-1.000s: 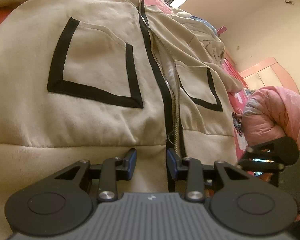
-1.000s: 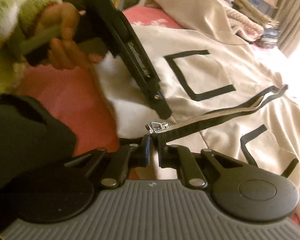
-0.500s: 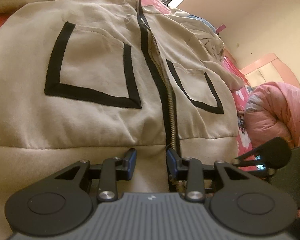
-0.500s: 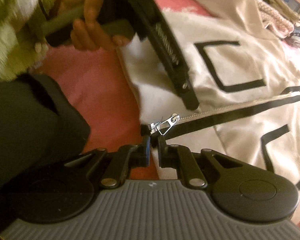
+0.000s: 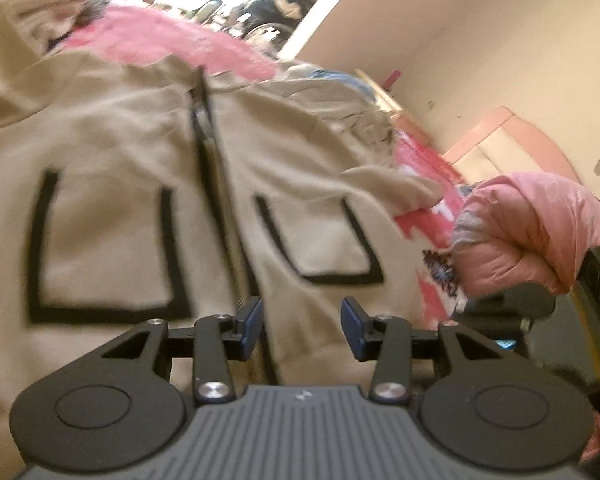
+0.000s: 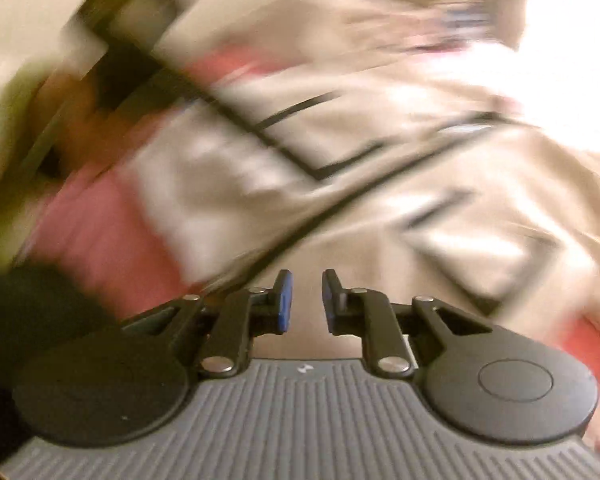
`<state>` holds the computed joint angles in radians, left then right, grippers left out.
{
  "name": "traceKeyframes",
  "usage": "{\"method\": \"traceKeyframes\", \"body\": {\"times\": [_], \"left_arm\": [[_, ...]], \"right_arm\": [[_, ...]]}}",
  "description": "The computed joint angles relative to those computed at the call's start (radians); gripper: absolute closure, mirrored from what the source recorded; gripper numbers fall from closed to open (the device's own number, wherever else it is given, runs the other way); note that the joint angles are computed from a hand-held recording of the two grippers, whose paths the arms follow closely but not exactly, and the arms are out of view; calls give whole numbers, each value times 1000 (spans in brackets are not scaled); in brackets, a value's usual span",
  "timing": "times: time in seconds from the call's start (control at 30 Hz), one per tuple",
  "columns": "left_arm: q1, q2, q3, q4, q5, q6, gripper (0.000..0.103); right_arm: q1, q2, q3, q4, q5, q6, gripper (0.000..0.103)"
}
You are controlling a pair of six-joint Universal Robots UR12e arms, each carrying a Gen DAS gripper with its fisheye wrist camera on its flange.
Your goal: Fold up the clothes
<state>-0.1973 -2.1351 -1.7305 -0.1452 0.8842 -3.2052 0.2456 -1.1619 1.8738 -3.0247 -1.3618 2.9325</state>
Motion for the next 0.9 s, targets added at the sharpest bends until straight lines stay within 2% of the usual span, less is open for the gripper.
{"method": "traceKeyframes", "body": {"times": [0.07,0.1,0.13,0.2,0.27,0.33,0.43,0.5,0.57,0.63,0.73,0.8,0.87,0.9], "left_arm": [[-14,-23,29,-35,26,32,60],[-21,-32,41,-62,52,49,62],[-24,-40,47,-85,68,54,64],[-14,-52,45,-85,41,29,68],[-4,-53,45,-98,9,16,67],[1,-50,50,-123,-6,25,67],[8,-43,52,-116,-14,38,61],[13,-42,58,-106,-30,41,60],[16,-50,75,-105,-64,39,59],[13,-67,102,-119,-91,45,57],[-4,-90,143,-180,-79,70,58],[-14,-103,167,-237,-60,80,58],[-17,-111,176,-256,-49,85,58],[-17,-113,178,-261,-51,85,58]], "right_arm": [[0,13,17,-106,-125,156,86],[2,18,22,-115,-185,208,86],[8,23,27,-83,-230,218,86],[16,33,36,-16,-305,235,87],[13,33,55,-34,-307,235,87],[5,13,31,44,-303,250,87],[-10,1,23,-30,-337,277,86],[-21,8,5,-61,-385,349,82],[-40,15,-17,-66,-448,467,75],[-66,27,-44,-44,-515,629,71],[-121,37,-73,17,-571,924,68],[-156,50,-96,46,-593,1071,62],[-184,70,-126,80,-621,1172,61],[-196,82,-144,98,-637,1208,55]]}}
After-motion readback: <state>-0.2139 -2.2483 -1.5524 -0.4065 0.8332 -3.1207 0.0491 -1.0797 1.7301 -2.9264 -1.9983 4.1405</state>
